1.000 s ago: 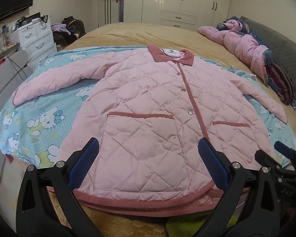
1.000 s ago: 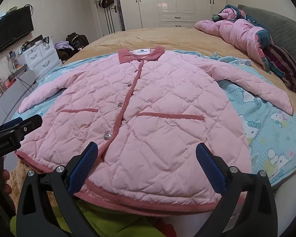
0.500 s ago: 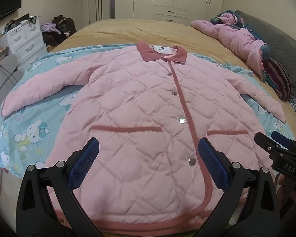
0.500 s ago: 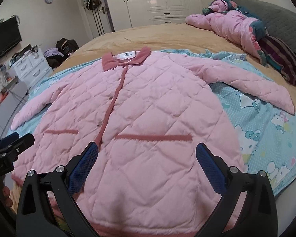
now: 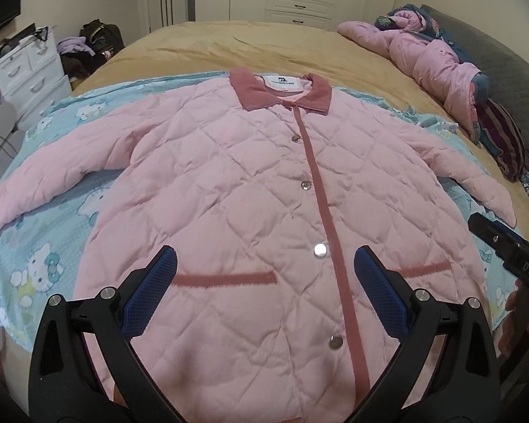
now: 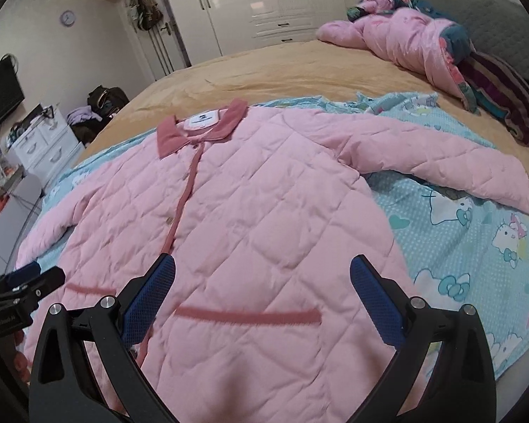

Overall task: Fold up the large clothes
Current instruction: 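Move the right gripper over to the coat sleeve cuff nearest it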

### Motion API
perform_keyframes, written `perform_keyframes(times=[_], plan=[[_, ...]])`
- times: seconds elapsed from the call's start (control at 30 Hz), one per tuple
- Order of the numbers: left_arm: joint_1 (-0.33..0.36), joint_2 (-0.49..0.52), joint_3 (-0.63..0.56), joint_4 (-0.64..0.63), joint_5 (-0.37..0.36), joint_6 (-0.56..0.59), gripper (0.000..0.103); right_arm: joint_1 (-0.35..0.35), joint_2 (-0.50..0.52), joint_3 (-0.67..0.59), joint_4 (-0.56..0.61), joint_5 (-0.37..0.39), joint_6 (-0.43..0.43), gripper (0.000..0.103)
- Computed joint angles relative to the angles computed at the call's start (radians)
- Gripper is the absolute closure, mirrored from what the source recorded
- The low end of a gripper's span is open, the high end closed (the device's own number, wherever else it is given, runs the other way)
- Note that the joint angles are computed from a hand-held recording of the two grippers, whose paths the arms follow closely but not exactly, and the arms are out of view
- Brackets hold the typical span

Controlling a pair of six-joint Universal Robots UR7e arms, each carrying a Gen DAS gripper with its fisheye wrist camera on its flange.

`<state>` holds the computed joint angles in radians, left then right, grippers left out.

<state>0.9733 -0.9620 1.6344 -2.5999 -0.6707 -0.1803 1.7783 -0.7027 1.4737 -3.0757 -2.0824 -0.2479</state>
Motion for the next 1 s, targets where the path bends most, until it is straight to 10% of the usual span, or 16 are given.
perform_keyframes(times=[0.5,1.0], plan=[[0.039,0.166,-0.287,0.115,-0.016,0.04,0.009,-0.132,0.015,-0.188,0.061,-0.076,0.14,0.004],[0.067,0.359,-0.566,0.235,-0.021,0.075,0.009,-0.301,-0.009,-0.317,0.216,-0.072,0.465,0.004]])
